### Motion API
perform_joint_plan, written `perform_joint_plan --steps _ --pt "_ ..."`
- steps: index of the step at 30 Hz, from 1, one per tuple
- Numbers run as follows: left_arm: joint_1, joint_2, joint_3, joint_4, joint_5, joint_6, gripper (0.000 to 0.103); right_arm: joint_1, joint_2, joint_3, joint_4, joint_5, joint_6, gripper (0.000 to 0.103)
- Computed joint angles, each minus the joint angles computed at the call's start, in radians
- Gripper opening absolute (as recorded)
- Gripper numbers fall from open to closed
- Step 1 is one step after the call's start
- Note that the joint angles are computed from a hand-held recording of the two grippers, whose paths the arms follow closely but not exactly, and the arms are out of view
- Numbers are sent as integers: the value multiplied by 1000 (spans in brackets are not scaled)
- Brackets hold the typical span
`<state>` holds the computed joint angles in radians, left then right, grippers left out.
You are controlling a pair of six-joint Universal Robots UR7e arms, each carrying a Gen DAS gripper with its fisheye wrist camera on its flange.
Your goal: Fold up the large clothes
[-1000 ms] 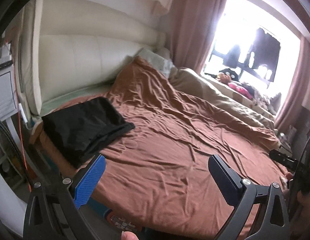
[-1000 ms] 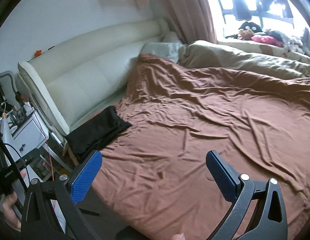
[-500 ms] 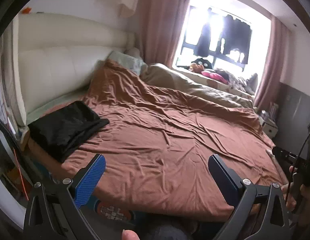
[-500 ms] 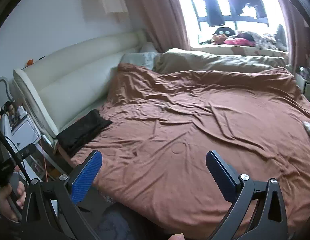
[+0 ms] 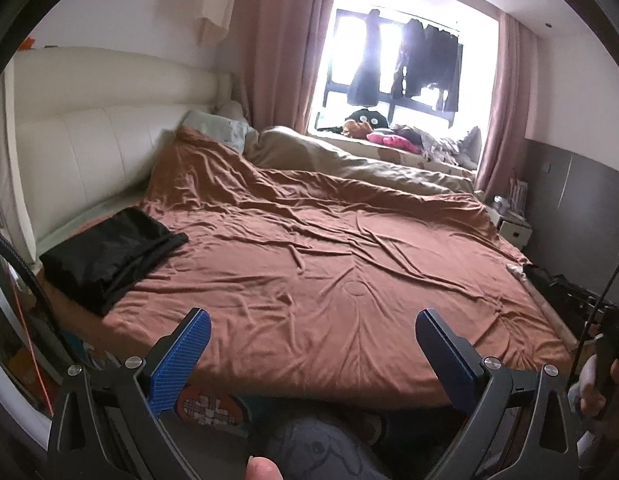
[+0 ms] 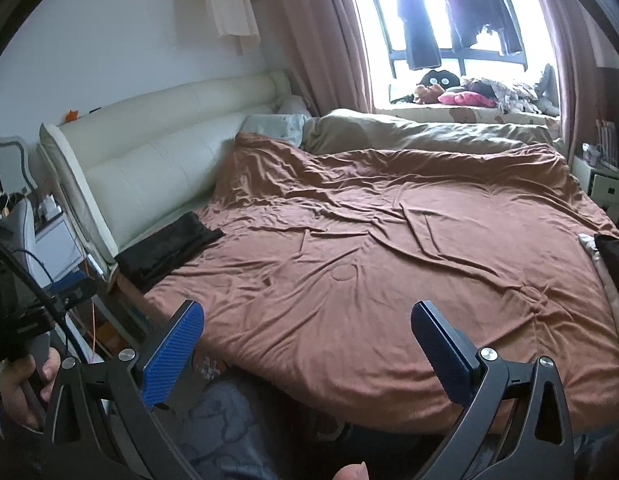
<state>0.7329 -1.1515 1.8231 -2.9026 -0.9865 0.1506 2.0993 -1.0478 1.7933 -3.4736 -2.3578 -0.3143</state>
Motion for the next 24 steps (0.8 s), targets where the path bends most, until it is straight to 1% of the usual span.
perform_joint_plan --steps 3,6,9,20,24 --pt "-3 -7 32 -62 13 23 103 8 -2 26 -31 -22 -4 103" --pt "-2 -16 46 -77 3 29 103 8 0 38 -73 -18 -24 103" --pt "-6 -21 56 -101 15 44 103 13 7 43 -102 -27 -47 103" --pt "-13 -29 69 -106 9 64 103 1 7 55 -86 -20 -5 103" --pt "-14 -28 68 -100 21 60 103 6 10 52 -91 -22 -14 103"
